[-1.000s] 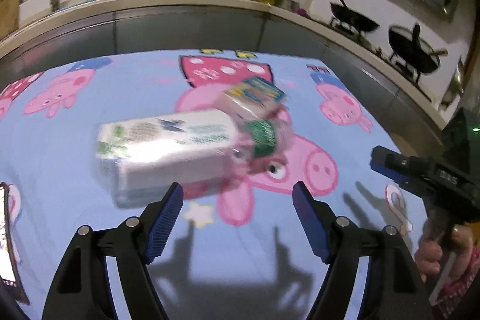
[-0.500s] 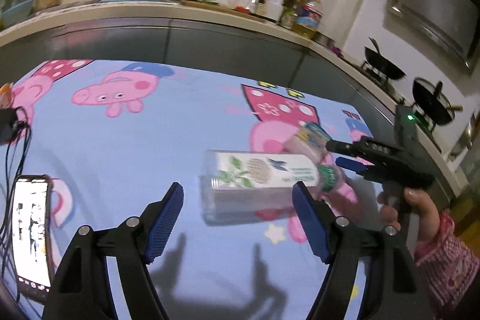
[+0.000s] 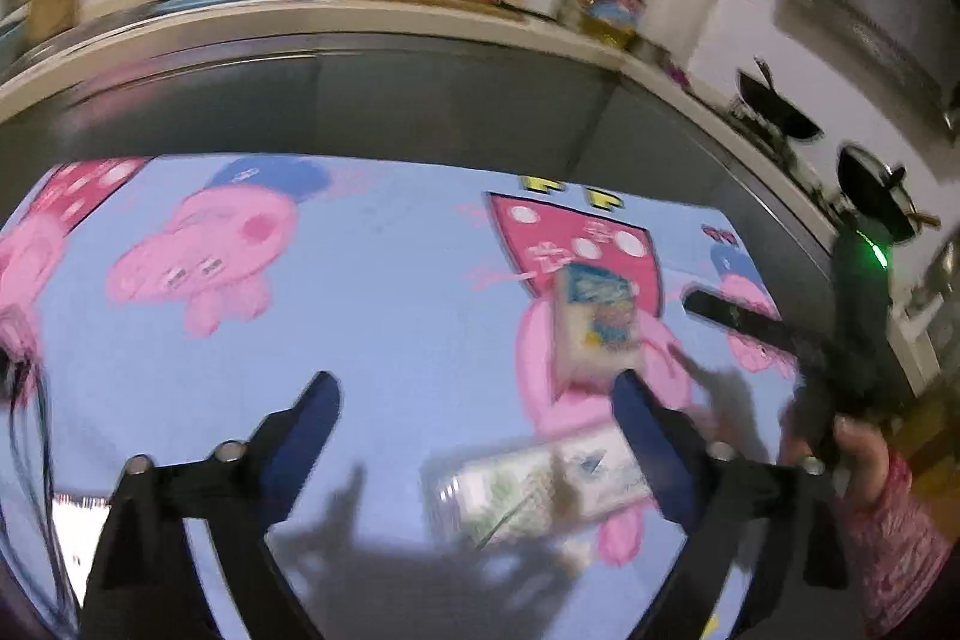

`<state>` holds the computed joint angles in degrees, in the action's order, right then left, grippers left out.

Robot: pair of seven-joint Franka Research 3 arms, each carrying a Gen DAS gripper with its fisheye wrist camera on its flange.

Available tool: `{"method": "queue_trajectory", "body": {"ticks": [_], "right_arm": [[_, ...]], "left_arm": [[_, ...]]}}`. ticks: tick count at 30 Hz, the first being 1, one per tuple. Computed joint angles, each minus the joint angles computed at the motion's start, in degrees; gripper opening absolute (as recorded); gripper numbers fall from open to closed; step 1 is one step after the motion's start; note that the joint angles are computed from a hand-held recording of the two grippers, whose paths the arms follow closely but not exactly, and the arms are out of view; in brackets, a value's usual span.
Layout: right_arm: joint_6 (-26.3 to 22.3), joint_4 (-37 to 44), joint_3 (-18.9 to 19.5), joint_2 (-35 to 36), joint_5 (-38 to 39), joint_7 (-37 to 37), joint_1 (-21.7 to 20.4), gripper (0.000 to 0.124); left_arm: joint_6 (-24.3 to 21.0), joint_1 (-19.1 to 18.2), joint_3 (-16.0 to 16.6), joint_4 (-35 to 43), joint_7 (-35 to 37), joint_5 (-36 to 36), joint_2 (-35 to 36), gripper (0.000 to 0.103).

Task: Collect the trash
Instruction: 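Grasp the small white-and-blue box with the left gripper while the right gripper grasps the bottle neck, then carry the small box and plastic bottle with both grippers over the bin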

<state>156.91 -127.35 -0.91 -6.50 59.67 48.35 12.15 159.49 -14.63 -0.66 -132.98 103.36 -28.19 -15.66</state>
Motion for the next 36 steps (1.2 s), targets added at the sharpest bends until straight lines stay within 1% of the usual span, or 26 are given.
{"method": "queue_trajectory", "body": {"ticks": [1,3,5,7,10,11,12,13,14,16,17,18,20,22,24,26,27,29,30,31,32,33,34,36], "right_arm": [[-0.5,-2.1,-0.7,-1.8,1.6,-1.7,-0.3,0.07],[-1.8,-5.9,-1.9,-5.1,3.0,-3.8,-0.7,0.07],[-2.4,-9.7,-2.8,-8.5,3.1,-7.1,-0.8,0.069],[-0.4,-13.5,-2.2,-12.0,-0.7,-10.1,-0.7,0.07],[2.8,-17.9,-0.1,-15.9,-10.1,-11.4,-0.3,0.07],[3.1,-18.9,0.6,-16.8,-13.3,-11.6,0.0,0.07],[3.0,-19.4,1.0,-17.4,-16.1,-12.2,0.4,0.07],[3.8,-19.7,1.5,-17.8,-18.6,-12.6,0.9,0.07],[5.0,-20.2,1.8,-18.0,-20.9,-13.1,1.4,0.071],[7.2,-20.7,1.9,-18.2,-24.6,-14.7,3.1,0.075],[7.5,-20.4,1.5,-17.9,-26.1,-15.6,4.1,0.077],[6.6,-19.2,1.4,-16.9,-28.2,-16.5,4.8,0.078],[5.9,-17.5,2.2,-15.0,-32.4,-16.6,4.7,0.078],[5.9,-16.1,3.6,-13.0,-37.5,-17.0,4.1,0.078],[6.3,-14.8,5.2,-11.1,-42.8,-17.3,3.5,0.078],[6.5,-13.7,6.8,-9.2,-47.9,-16.2,2.7,0.078],[6.4,-13.0,7.9,-8.1,-51.5,-15.2,1.8,0.078],[7.2,-12.8,10.5,-6.5,-60.5,-11.4,-1.0,0.078],[7.4,-12.9,11.6,-5.9,-64.9,-9.1,-2.2,0.072],[6.0,-12.5,11.4,-5.4,-66.8,-8.4,-2.1,0.062],[5.1,-12.5,10.8,-5.3,-67.3,-7.9,-1.6,0.048],[4.7,-12.8,9.4,-5.6,-64.6,-9.7,-0.1,0.04],[3.1,-13.1,6.0,-6.7,-57.8,-12.9,3.4,0.04],[2.2,-14.4,3.2,-8.4,-49.6,-15.5,5.9,0.039]], "left_arm": [[-2.1,0.1,-0.4,3.1,-0.1,1.5,2.3,0.093],[-7.5,1.8,-3.2,11.7,-2.6,7.9,9.0,0.096],[-15.5,2.6,-5.5,21.0,-3.3,10.9,16.3,0.098],[-22.4,3.0,-7.3,29.4,-7.9,16.0,23.0,0.098],[-27.5,2.8,-9.6,37.2,-10.4,21.8,29.7,0.098],[-28.9,2.8,-10.3,38.8,-11.2,23.5,31.1,0.097],[-30.6,2.8,-10.9,40.5,-11.8,24.8,32.6,0.095],[-32.5,2.5,-11.2,42.3,-12.4,26.6,34.3,0.077],[-33.7,2.5,-11.5,43.4,-12.7,27.9,35.3,0.062],[-32.7,3.5,-12.2,42.7,-12.7,27.3,35.1,0.059],[-30.6,4.1,-12.3,40.7,-12.7,27.2,33.4,0.059],[-28.6,4.8,-12.4,38.7,-12.4,26.6,31.6,0.059],[-25.5,6.8,-12.7,34.8,-11.0,22.8,27.6,0.059],[-20.6,9.7,-12.7,27.6,-5.7,13.4,19.8,0.059],[-16.5,10.0,-10.9,20.3,-0.7,6.6,12.3,0.059],[-14.1,8.9,-7.6,12.9,4.8,-0.6,4.6,0.06],[-12.8,8.5,-6.2,9.2,5.6,-1.6,1.0,0.06],[-10.9,8.1,-4.6,3.8,4.5,-0.7,-3.7,0.06],[-10.6,7.9,-3.7,1.1,4.0,-0.2,-6.1,0.06],[-10.6,7.9,-3.0,-1.2,3.1,0.6,-7.8,0.06],[-10.7,7.7,-2.5,-2.4,2.1,1.5,-8.8,0.06],[-10.7,7.6,-2.2,-4.0,1.0,2.6,-9.8,0.06],[-10.3,7.3,-2.0,-4.8,0.0,3.6,-10.0,0.06],[-9.3,6.3,-2.0,-6.7,-1.8,5.6,-10.4,0.06]]}}
